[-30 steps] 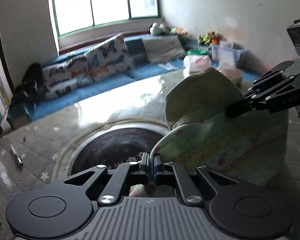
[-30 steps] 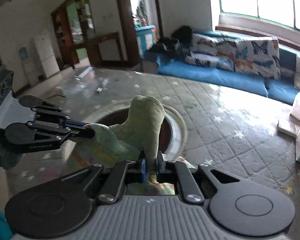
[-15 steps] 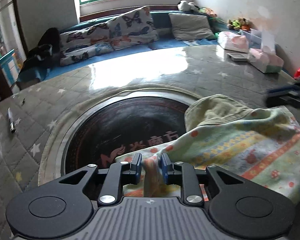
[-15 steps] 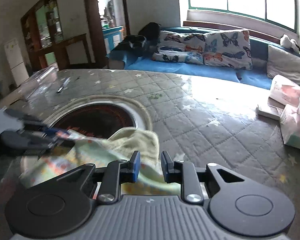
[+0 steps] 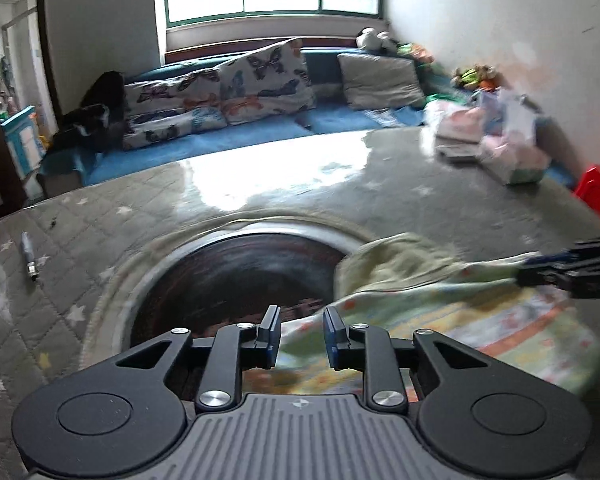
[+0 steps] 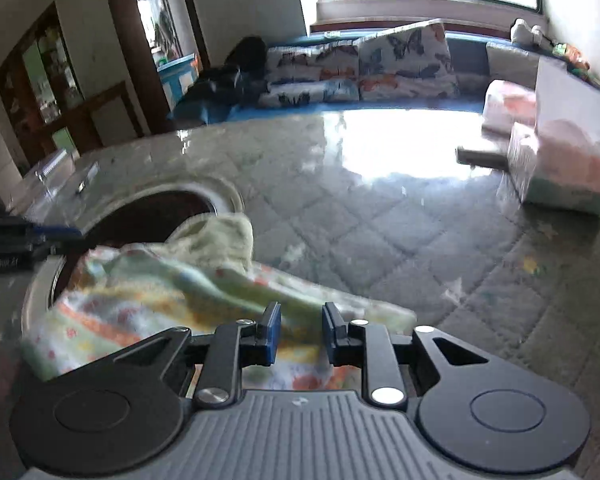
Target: Fold clothes
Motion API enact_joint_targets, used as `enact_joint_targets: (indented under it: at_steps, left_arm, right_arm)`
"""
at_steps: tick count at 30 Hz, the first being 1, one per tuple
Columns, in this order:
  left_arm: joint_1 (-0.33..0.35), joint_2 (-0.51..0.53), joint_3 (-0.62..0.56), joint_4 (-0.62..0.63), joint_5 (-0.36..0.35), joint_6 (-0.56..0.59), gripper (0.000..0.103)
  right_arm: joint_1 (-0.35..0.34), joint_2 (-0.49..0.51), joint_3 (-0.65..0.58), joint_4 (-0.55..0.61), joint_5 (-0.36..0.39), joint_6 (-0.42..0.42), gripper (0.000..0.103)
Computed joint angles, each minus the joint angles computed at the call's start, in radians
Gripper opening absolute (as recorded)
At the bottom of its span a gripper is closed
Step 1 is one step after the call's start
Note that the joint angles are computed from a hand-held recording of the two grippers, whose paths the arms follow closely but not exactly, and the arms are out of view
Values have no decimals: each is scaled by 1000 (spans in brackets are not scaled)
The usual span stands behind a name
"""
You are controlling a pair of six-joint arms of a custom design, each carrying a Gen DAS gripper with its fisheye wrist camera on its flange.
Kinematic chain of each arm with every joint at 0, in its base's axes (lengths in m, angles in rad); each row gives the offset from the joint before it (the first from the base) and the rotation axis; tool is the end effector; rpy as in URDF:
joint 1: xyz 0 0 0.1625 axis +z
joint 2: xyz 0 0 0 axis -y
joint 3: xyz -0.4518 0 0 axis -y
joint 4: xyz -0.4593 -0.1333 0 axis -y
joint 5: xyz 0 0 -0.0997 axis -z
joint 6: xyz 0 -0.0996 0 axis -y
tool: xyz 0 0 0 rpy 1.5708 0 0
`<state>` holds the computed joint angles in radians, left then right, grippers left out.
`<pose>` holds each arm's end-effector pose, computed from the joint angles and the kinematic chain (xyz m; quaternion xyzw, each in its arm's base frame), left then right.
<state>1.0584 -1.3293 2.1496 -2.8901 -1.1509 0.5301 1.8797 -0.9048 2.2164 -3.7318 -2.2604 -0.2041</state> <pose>-0.1192 -0.5667 0.2331 0.4273 0.8475 -0.2397 0.2041 0.2248 -0.4745 0.0979 0.0828 -0.8648 0.4034 0.2872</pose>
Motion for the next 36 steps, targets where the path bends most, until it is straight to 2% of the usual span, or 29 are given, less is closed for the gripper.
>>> enact_joint_targets:
  at_steps: [5,10,14,20,27,36]
  left_arm:
    - [-19,0,13,50,-75,-14,25]
    - [-24,56,4,52,-80,-22,25]
    - [-12,103,-19,38,-67,-39,25]
    - [21,129,-61,58,-87,-100,25]
    - [9,84,-32,55,-104,-92,26]
    - [-1,-39,69,86,-133,-61,26]
  right_arm:
    - [12,13,-33,54,61,-9,22]
    - [-1,62,-92,88,63,-10,22]
    - [-9,94,-130,85,37,-32,22]
    - [-20,95,-139,87,46,-44,22]
    - [26,58,-104,118,71,-79,23]
    - [93,77,-68,158,63,-118,23]
